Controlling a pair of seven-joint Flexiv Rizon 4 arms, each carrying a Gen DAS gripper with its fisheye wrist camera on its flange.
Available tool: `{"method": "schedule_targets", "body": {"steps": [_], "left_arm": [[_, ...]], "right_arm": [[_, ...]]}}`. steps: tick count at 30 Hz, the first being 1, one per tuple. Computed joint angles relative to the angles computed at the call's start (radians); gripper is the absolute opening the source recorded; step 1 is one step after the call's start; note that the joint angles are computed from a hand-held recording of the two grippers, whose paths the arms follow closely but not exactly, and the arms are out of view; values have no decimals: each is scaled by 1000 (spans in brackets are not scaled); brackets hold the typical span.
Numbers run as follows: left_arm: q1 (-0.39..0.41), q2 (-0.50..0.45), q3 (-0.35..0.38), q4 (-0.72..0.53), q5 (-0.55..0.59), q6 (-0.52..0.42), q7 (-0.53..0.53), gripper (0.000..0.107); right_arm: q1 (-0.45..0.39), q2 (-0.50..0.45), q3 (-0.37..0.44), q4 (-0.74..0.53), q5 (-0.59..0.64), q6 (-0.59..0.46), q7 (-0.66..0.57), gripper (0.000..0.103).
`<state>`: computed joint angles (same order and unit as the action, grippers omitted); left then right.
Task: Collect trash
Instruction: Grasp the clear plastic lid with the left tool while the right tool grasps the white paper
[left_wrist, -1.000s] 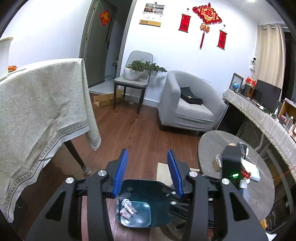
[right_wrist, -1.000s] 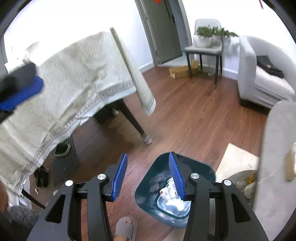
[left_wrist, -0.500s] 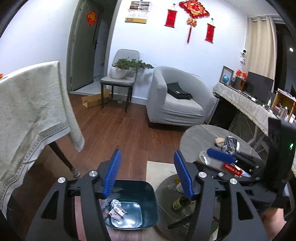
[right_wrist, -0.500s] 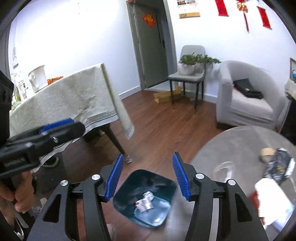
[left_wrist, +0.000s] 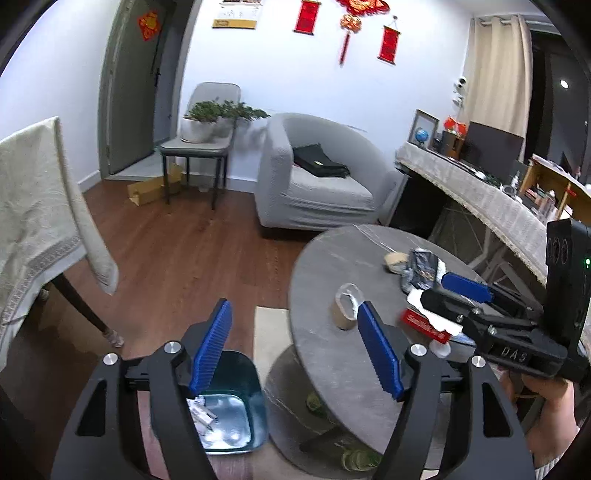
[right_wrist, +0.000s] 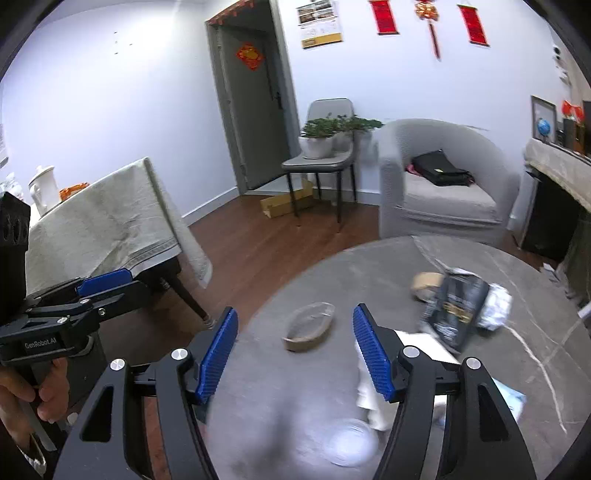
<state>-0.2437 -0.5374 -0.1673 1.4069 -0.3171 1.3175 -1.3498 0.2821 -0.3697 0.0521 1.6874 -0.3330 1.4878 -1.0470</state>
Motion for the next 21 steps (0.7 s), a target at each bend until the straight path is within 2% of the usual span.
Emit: {"method": "schedule_targets", "body": {"steps": [6, 11, 16, 21], "left_arm": [[-15, -42, -38, -41, 9, -54, 73, 74], [-33, -80, -69, -71, -5, -105, 142, 75], [-85, -122, -44, -121, 29, -153, 174, 78], [-100, -149, -64, -141, 26, -193, 228, 78]], "right_arm": [[-50, 49, 7, 74, 38, 15, -4, 66], [-124, 69, 71, 95, 128, 17, -57, 66], [-194, 82, 138, 95, 240, 0, -133, 66], [-254, 91, 199, 80, 378, -41, -241, 65]]}}
